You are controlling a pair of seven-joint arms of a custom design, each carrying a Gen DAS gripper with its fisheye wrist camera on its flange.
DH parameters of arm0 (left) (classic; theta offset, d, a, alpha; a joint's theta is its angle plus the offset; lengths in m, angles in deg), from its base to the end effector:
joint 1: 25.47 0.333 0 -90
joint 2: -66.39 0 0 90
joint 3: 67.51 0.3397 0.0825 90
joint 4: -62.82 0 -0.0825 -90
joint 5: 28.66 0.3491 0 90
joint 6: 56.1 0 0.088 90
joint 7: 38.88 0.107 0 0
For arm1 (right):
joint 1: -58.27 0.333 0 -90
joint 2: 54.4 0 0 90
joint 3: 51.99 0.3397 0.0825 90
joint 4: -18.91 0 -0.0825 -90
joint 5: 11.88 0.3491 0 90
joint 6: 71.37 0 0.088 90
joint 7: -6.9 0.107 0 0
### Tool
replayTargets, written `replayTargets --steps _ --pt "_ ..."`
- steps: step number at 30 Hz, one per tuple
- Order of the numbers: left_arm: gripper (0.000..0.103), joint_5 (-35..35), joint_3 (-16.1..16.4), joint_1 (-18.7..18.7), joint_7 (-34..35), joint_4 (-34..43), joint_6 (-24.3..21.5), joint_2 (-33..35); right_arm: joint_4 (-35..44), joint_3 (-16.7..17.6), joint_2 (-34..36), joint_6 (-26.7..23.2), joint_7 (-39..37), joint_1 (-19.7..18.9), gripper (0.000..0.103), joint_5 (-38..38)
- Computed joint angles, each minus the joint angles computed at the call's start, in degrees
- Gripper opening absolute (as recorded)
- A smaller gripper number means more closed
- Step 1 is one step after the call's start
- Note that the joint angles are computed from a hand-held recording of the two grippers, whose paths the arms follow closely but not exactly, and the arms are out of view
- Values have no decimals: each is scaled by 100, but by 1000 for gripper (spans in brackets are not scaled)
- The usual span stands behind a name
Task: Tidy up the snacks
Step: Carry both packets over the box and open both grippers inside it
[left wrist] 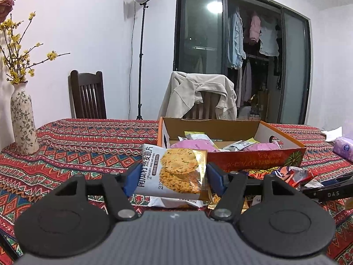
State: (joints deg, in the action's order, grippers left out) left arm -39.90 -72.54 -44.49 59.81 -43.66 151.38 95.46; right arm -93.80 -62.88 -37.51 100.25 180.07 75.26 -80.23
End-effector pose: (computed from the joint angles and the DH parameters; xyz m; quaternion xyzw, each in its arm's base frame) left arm 0.6244 -0.2381 0.4471 -0.4850 0.6511 -0.4810 0.3309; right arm 0.5949 0.1401 0.4190 -0.5824 0.7006 -0.2986 0.2843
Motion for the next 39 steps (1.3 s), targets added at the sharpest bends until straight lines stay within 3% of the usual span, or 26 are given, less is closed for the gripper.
replayTargets --steps 4,10,13,24,32,39 --pt "66 -2 7 -4 -7 13 -5 10 -117 -110 -208 -27 738 85 49 -763" --pt "66 -140 76 -90 23 22 -42 -5 -192 114 -537 -218 1735 -125 49 -1861" --pt "66 -46 -35 26 -89 49 -155 -38 -145 296 -614 -270 1914 -295 49 -2126" --pt "66 -223 210 -312 71 467 -303 -88 522 811 -484 -354 2391 -755 49 -2733" --pt "66 -657 862 -955 210 1555 -915 335 1260 813 -107 -308 2323 -731 49 -2736" --pt "66 -752 2069 -1707 -457 3094 -1811 1176 2019 600 421 -165 2053 -569 49 -2343"
